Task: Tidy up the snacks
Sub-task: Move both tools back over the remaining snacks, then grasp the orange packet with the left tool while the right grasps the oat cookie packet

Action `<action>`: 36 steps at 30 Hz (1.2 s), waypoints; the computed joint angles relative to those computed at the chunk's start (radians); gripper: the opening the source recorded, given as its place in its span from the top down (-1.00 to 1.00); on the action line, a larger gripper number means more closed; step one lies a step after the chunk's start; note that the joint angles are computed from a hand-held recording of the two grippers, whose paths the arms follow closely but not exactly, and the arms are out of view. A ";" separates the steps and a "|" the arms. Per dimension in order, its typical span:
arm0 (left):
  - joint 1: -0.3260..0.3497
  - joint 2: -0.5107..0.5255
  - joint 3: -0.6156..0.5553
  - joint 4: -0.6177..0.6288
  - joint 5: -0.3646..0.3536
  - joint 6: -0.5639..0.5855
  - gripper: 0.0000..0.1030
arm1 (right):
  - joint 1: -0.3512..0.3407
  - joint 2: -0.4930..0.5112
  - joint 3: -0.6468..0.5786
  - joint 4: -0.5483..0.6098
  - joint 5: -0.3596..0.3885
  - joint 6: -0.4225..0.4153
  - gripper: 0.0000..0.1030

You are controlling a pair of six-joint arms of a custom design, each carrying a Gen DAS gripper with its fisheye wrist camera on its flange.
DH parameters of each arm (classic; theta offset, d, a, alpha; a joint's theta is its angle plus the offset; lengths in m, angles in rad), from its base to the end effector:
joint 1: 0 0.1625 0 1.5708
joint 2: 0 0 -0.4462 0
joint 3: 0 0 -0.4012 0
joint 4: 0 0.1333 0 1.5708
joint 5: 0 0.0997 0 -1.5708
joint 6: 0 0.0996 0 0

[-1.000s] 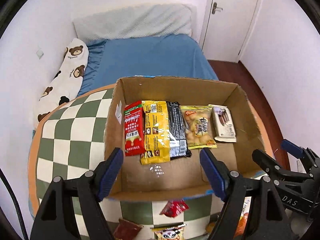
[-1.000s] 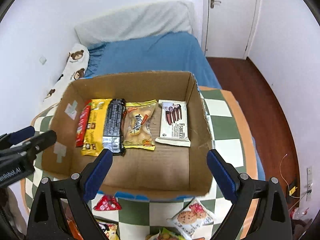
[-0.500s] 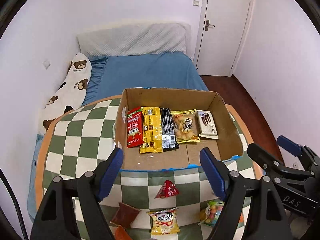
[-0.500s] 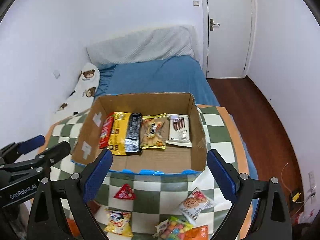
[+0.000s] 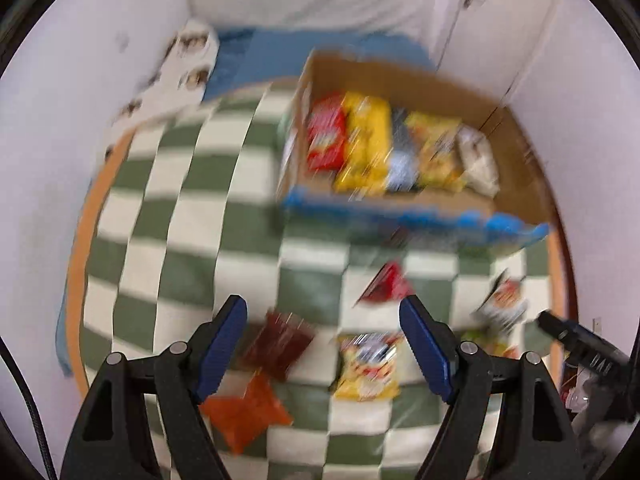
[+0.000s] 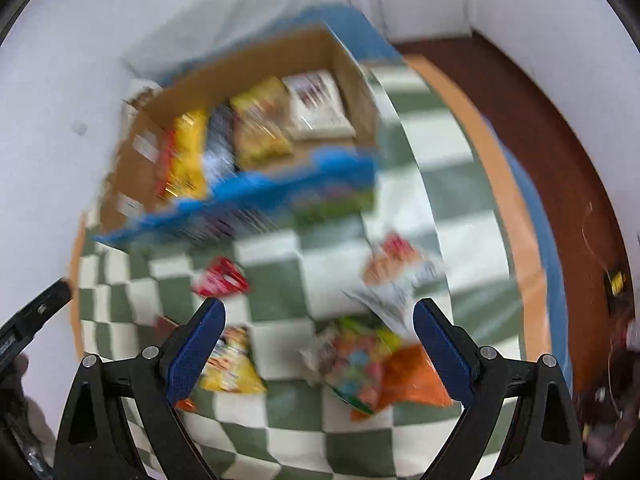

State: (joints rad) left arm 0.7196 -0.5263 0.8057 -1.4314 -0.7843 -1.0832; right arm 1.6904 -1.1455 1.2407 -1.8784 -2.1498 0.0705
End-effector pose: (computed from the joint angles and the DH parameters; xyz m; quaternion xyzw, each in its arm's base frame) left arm -0.4929 -0.7029 0.1712 -0.0255 0.9066 -0.1996 0.3708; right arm 0.1616 -0.6841 0.4703 -0.0069 -0.9534 0.1281 0.2729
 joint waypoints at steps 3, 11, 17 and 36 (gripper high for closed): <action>0.025 -0.029 0.073 0.041 -0.062 -0.074 -0.51 | -0.048 0.002 0.011 0.055 0.029 0.058 -0.89; 0.064 -0.135 0.284 0.051 -0.194 -0.220 -0.51 | -0.087 0.010 0.081 0.099 0.038 0.080 -0.88; 0.101 -0.153 0.360 0.042 -0.303 -0.225 -0.51 | -0.084 0.006 0.111 0.069 0.051 0.071 -0.88; 0.124 -0.048 0.342 -0.197 -0.375 -0.057 -0.35 | -0.157 0.152 -0.127 0.053 0.023 0.166 -0.81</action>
